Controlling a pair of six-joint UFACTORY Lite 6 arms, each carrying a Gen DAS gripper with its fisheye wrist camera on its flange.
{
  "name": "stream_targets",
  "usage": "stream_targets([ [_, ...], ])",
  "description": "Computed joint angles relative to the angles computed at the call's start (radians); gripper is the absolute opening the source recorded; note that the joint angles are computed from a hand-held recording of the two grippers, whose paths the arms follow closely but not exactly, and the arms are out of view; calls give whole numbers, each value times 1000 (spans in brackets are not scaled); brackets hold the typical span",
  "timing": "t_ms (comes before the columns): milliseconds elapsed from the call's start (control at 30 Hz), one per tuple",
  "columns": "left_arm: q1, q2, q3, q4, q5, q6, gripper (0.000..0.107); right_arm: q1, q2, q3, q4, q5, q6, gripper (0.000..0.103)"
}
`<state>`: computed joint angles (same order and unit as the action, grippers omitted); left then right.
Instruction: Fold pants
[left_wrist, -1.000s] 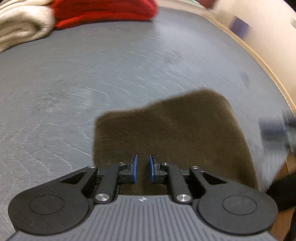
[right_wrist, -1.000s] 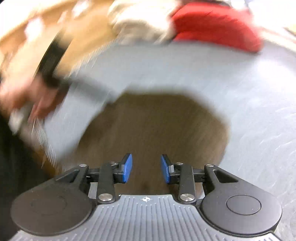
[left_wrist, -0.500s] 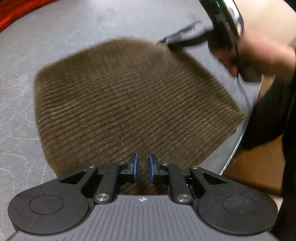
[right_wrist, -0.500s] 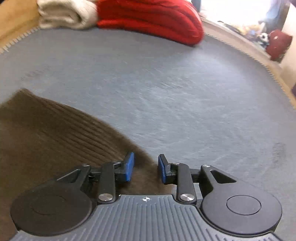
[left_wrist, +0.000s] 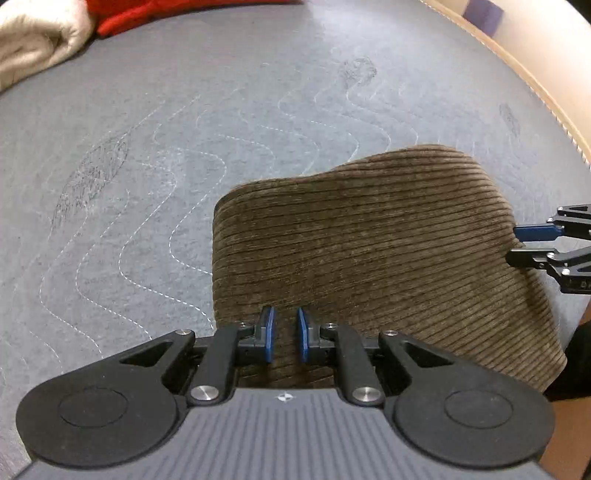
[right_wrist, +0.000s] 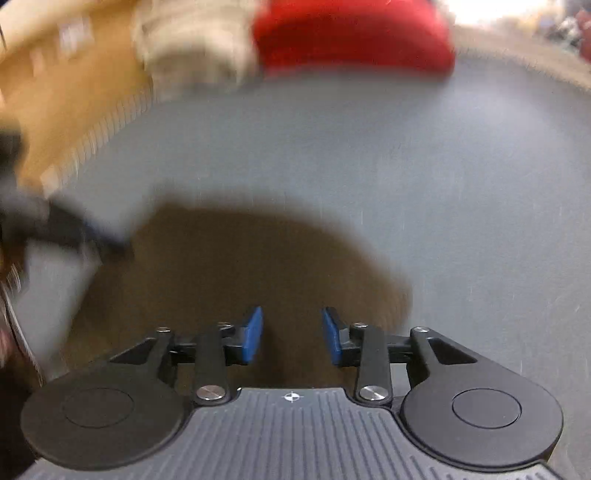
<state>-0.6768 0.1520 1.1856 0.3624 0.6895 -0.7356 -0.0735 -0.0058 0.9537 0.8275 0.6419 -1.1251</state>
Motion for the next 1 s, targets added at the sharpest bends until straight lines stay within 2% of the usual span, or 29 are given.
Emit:
stream_targets([
  [67,-19,-26,13,25,26,-53,16,-28,-46,-25,26,22,30,43],
  [133,-39,-96,-25,5,-2,-54,16,-91,-121,-57,89,112,-7,44],
  [200,-51,-130,-51,-73,-40,49,22,-160,-235,-150,120,233,-101,43],
  [233,-58,-118,-58,-106,-39,92,24,-163,-261,-173,86,261,-111,43],
  [300,-102,-65,-70,-46,7,70,24,-109,-290,-243,-72,199,-84,43],
  [367,-126,-70,-65,-17,19,29,26,-87,-375,-337,-114,132,-113,43],
  [400,-114,-93,-69,-51,8,19,27,-100,-403,-346,-95,149,-116,44],
  [467,-67,-178,-140,-192,-92,96,27,-183,-419,-321,-23,291,-157,43],
  [500,-65,-191,-155,-224,-108,127,28,-204,-442,-339,-27,333,-150,43],
  [533,-71,-171,-146,-215,-83,126,30,-199,-442,-351,-73,334,-139,43],
  [600,-98,-105,-124,-141,-10,86,28,-226,-486,-396,-98,326,-197,43],
  [667,-95,-116,-109,-133,-22,54,31,-271,-461,-374,-43,378,-181,45],
  [700,-76,-149,-123,-139,-56,30,40,-318,-426,-347,8,403,-201,48],
  [733,-62,-187,-143,-121,-94,-15,62,-348,-402,-322,64,408,-212,51],
  [800,-21,-265,-202,-53,-168,-152,90,-377,-387,-311,142,369,-201,76],
  [867,31,-271,-218,-26,-177,-255,91,-377,-350,-305,174,301,-158,85],
  [1000,142,-222,-230,-169,-191,-189,92,-361,-221,-282,180,250,-71,85],
])
